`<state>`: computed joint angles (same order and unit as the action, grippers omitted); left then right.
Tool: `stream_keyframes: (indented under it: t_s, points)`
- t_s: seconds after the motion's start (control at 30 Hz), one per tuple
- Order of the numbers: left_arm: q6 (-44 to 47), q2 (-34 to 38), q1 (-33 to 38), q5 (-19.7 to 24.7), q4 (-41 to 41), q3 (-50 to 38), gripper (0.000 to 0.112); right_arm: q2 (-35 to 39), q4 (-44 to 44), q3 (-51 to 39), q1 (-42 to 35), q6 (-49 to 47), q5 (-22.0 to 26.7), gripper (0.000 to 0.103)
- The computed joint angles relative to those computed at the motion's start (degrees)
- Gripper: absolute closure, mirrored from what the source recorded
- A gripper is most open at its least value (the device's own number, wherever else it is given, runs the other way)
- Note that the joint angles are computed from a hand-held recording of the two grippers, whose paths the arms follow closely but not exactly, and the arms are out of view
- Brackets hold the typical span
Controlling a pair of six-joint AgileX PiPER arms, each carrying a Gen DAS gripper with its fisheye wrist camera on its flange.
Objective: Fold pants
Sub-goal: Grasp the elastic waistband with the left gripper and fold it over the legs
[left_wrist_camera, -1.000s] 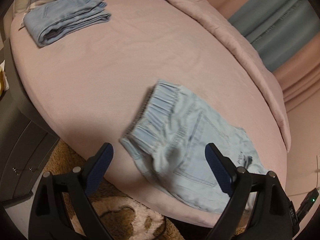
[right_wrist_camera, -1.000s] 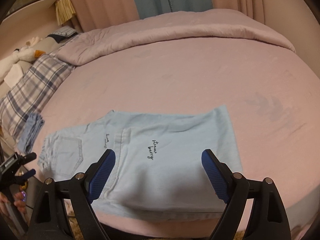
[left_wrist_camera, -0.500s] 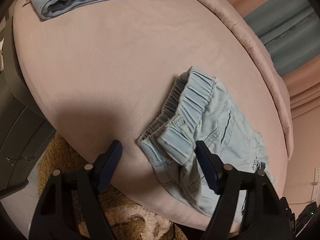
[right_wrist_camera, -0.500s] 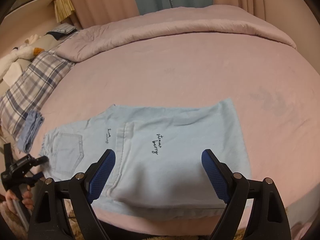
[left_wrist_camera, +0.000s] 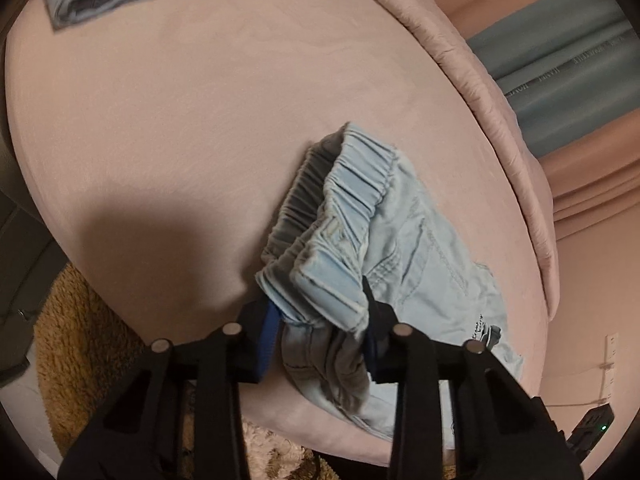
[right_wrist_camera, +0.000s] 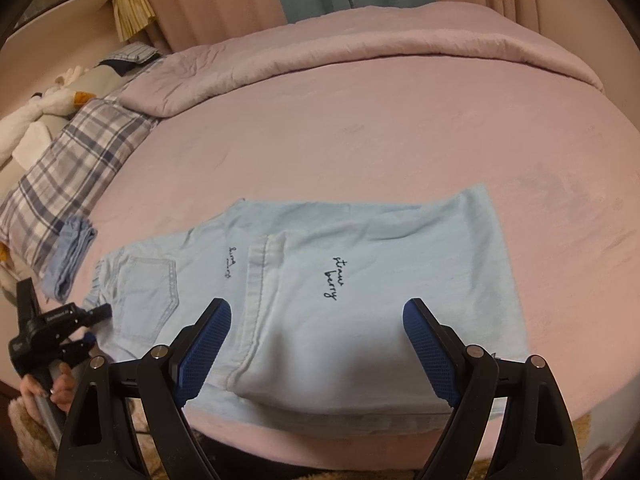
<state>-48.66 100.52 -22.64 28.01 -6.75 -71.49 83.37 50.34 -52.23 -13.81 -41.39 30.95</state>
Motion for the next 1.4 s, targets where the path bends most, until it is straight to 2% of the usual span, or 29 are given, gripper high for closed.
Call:
stream_keyframes:
  t_s: [0.1, 0.4, 0.73, 0.97, 1.1, 1.23, 1.3, 1.37, 1.4]
  points:
    - [-3.3, -1.1, -2.3, 2.0, 5.9, -2.6, 0.081, -0.6, 0.5, 0.5, -0.3, -0.5, -0.3, 0.016]
    - [3.8, -0.8, -7.9, 6.0, 6.0, -12.4, 0.082, -1.2, 4.0, 1.7, -3.1, -3.2, 0.6, 0.016]
    - [13.0, 9.4, -15.7, 12.9, 6.5, -26.3, 0.082, -1.4, 6.4, 2.8, -6.1, -5.1, 2.5, 0.016]
    - [18.3, 17.0, -18.2, 16.9, 4.9, -32.2, 0.083, 2.0, 7.8, 0.8, -7.8, -6.2, 7.4, 0.016]
    - [21.9, 23.3, -17.4, 20.8, 1.8, -38.8, 0.081, 5.4, 10.7, -1.3, -8.5, -8.5, 12.3, 0.016]
    - [24.5, 23.9, -16.9, 20.0, -0.8, -38.5, 0.074, 8.8, 10.9, -3.9, -7.4, -7.9, 14.8, 0.016]
    - [27.9, 23.0, -15.9, 19.5, -4.8, -37.3, 0.064, 10.0, 10.5, -5.3, -6.8, -7.4, 16.5, 0.016]
    - [32.7, 21.6, -14.4, 19.0, -11.3, -35.2, 0.049, 10.2, 10.2, -6.1, -5.9, -7.2, 17.5, 0.016]
    - [34.7, 20.6, -13.9, 18.1, -13.9, -33.4, 0.047, 9.9, 10.1, -6.0, -5.8, -7.4, 18.0, 0.016]
